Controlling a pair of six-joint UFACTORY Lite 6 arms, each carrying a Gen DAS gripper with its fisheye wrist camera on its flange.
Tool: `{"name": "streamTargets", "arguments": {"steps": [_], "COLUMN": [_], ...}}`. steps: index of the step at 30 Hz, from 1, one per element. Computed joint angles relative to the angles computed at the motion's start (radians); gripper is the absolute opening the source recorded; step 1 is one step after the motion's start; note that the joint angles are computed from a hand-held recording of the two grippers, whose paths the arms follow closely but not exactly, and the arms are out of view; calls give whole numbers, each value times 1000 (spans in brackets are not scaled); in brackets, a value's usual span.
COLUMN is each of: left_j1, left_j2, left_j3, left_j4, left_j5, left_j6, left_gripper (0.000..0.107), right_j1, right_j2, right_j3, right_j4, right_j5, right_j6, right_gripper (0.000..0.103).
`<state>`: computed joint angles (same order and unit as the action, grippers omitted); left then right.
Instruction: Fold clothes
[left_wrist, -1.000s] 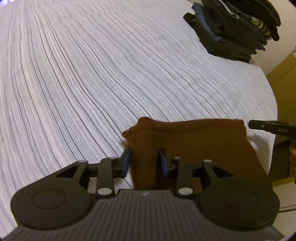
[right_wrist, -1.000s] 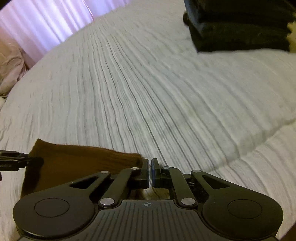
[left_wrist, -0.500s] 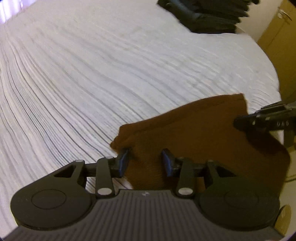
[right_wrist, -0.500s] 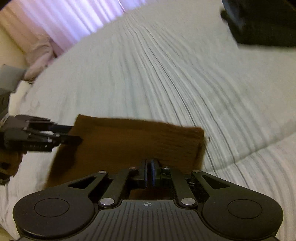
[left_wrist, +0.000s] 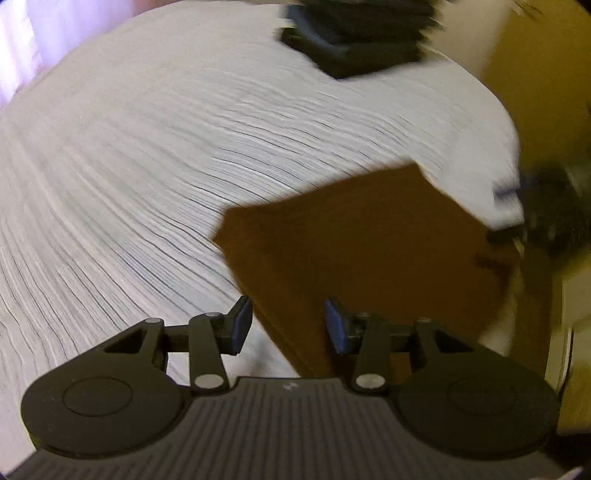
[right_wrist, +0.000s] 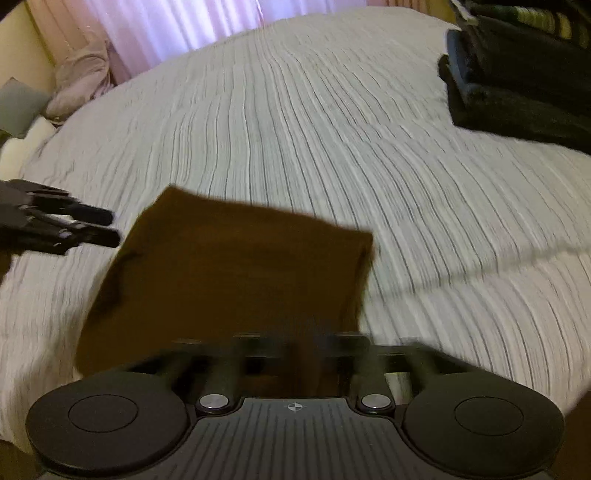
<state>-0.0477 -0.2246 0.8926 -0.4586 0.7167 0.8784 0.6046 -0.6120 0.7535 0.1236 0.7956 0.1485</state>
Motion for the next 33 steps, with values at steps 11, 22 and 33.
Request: {"name": "streamTargets", "arguments": {"steps": [11,22,33], "left_j1": [-769,-792,-816], "left_j2": [-483,-302,-153], "left_j3": [-507,-593,-503], "left_j4": [831,1393,1561], "left_j5": [-124,-326,-255], "left_j6": [-610,-1067,-1215], "left_gripper": [49,63,38], "right_j1": [811,907,728], "right_j2": [-127,218,204], "right_j3": [-84,-224,-31], "right_j4": [-559,-953,-714], "right_j5": [253,-3,2], "right_j6": [482,493,237], "right_gripper": [91,83,22]}}
